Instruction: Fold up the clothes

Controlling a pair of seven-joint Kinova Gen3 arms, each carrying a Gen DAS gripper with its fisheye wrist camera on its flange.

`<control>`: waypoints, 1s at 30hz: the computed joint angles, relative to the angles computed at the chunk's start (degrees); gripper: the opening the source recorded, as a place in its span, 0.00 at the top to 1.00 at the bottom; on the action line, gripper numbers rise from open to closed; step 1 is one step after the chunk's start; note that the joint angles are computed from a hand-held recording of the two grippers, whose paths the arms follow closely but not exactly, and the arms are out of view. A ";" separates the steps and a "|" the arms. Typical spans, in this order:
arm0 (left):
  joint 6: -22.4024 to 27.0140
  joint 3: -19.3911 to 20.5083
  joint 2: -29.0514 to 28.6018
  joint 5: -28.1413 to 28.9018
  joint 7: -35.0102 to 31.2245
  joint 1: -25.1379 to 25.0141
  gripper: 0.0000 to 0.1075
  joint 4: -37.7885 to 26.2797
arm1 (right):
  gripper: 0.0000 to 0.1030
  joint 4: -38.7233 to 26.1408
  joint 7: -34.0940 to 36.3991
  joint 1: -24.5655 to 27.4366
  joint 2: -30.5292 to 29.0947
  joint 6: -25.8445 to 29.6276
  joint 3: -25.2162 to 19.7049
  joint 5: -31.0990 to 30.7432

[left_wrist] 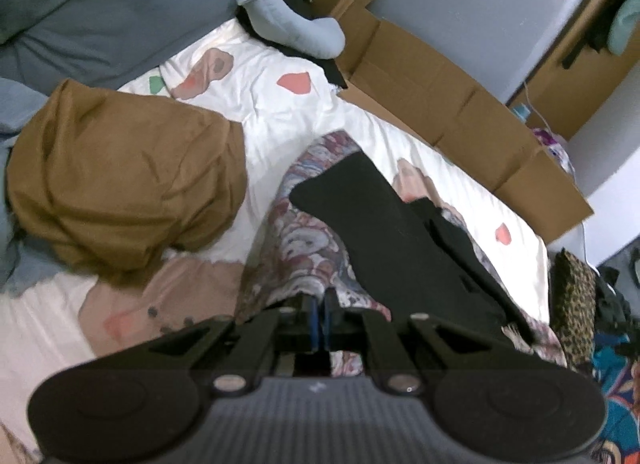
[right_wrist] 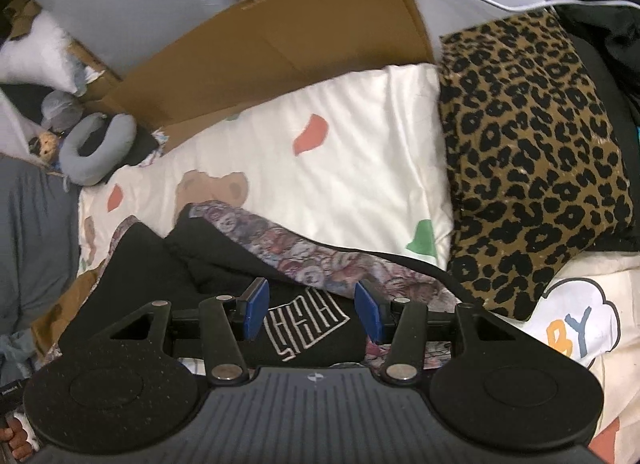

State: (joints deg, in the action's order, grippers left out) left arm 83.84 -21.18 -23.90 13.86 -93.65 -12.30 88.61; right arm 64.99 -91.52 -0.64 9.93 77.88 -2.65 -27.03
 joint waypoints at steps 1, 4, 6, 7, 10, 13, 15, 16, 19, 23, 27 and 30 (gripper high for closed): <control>1.08 -0.26 -0.71 -0.22 0.06 -0.10 0.97 -0.19 | 0.46 -0.60 0.01 -0.20 -0.15 0.47 -0.08 0.33; 3.32 -1.12 -2.35 -1.02 0.65 -0.22 0.97 -0.77 | 0.41 -2.60 0.26 -0.55 -0.51 1.87 -0.26 0.54; 4.65 -1.72 -3.38 -1.85 0.99 -0.12 0.97 -1.29 | 0.37 -3.80 0.42 -0.66 -0.65 2.66 -0.36 0.14; 5.36 -2.07 -3.89 -2.21 1.17 0.03 0.97 -1.65 | 0.36 -4.47 0.28 -0.80 -0.61 3.11 -0.39 0.09; 7.38 -2.97 -5.17 -3.12 1.96 0.70 0.97 -2.72 | 0.36 -7.04 -0.13 -1.52 -0.09 4.91 -0.72 0.36; 9.63 -3.60 -6.39 -4.03 3.20 1.44 0.97 -3.81 | 0.33 -9.65 0.16 -2.44 0.61 6.85 -1.33 0.76; 11.27 -4.00 -7.05 -4.74 3.97 2.09 0.97 -4.63 | 0.30 -11.32 0.66 -3.18 1.06 8.04 -1.79 1.08; 12.12 -4.12 -7.27 -5.18 4.27 2.47 0.97 -5.21 | 0.24 -12.40 0.55 -3.60 1.41 8.75 -1.94 1.37; 14.82 -4.47 -7.79 -6.51 5.00 3.70 0.97 -7.09 | 0.16 -15.11 -0.41 -4.48 2.39 10.38 -2.23 1.86; 18.97 -5.01 -7.62 -8.00 5.87 5.32 0.97 -9.46 | 0.12 -15.35 0.00 -4.59 2.63 9.22 -2.62 1.44; 21.97 -4.46 -7.04 -10.59 7.69 4.72 0.95 -12.48 | 0.10 -16.29 0.95 -4.80 2.95 9.14 -2.80 1.55; 22.78 -5.45 -6.34 -10.79 8.09 5.87 0.86 -15.80 | 0.08 -18.44 1.43 -4.93 3.84 9.26 -2.80 1.99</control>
